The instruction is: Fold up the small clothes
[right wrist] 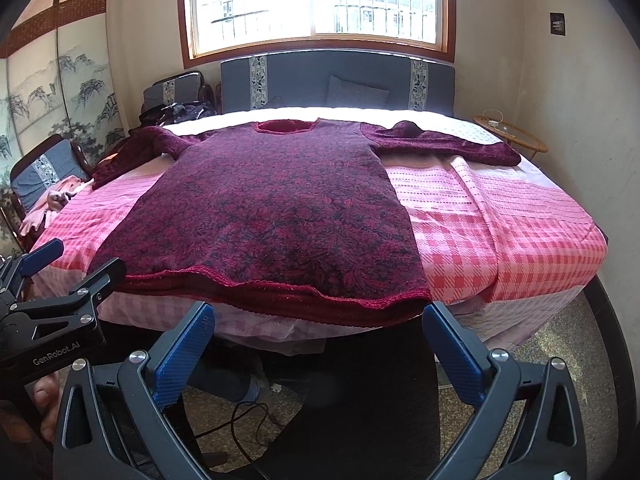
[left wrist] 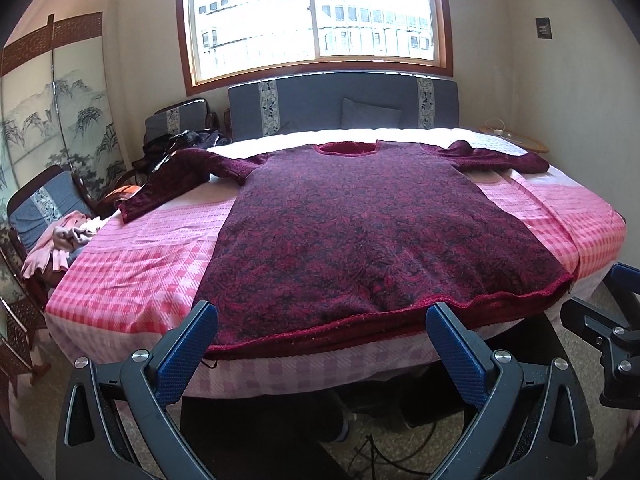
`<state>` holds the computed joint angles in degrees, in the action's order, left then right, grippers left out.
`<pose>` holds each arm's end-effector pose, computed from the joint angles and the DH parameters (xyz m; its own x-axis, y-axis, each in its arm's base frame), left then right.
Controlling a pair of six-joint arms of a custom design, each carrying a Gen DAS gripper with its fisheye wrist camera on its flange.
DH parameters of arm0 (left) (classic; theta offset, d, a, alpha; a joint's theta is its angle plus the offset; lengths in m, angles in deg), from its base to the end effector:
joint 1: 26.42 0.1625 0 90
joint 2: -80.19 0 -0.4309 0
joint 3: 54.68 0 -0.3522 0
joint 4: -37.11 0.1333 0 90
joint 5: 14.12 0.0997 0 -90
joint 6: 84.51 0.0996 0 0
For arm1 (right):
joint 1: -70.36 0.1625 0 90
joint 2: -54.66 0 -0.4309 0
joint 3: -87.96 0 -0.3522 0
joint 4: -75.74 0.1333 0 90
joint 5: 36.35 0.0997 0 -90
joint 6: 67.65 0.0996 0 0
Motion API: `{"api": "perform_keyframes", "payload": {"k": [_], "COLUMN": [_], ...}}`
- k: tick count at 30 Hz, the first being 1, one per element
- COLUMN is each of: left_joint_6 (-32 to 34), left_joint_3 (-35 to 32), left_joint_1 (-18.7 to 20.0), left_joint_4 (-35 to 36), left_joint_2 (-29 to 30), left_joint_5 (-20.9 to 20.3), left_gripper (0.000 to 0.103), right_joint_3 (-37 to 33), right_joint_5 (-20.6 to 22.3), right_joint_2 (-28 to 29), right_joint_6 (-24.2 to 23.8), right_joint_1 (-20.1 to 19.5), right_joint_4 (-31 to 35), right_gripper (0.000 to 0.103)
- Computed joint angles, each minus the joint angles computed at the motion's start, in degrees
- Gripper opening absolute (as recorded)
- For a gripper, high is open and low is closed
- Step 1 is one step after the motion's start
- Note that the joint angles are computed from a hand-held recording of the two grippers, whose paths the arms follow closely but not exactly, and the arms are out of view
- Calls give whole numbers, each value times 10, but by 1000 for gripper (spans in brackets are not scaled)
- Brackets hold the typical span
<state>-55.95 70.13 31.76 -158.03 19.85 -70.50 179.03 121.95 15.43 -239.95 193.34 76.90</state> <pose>-0.1007 -0.5197 0.2212 -0.5974 0.4244 -0.6804 0.7805 0.5027 -0.3716 0.3031 -0.3922 0.0687 -0.6673 0.3551 0.6547 -0.3485 0.6280 -0.6958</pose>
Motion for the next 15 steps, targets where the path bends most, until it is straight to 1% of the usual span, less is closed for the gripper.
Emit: {"api": "perform_keyframes", "payload": {"k": [8,15], "left_joint_6": [6,10], "left_joint_3": [-1,-3], "left_joint_1": [0,-5], "left_joint_4": [-4,-3], "left_joint_2": [4,5], "left_joint_5": [4,12], "left_gripper": [103,103], "right_joint_3": [1,8], "right_joint_5": [-6,-13], "right_joint_2": [-1,-7], "right_joint_6": [-18,-24], "right_joint_1": [1,0], "right_joint_4": [-8,-18], "right_gripper": [103,103]}}
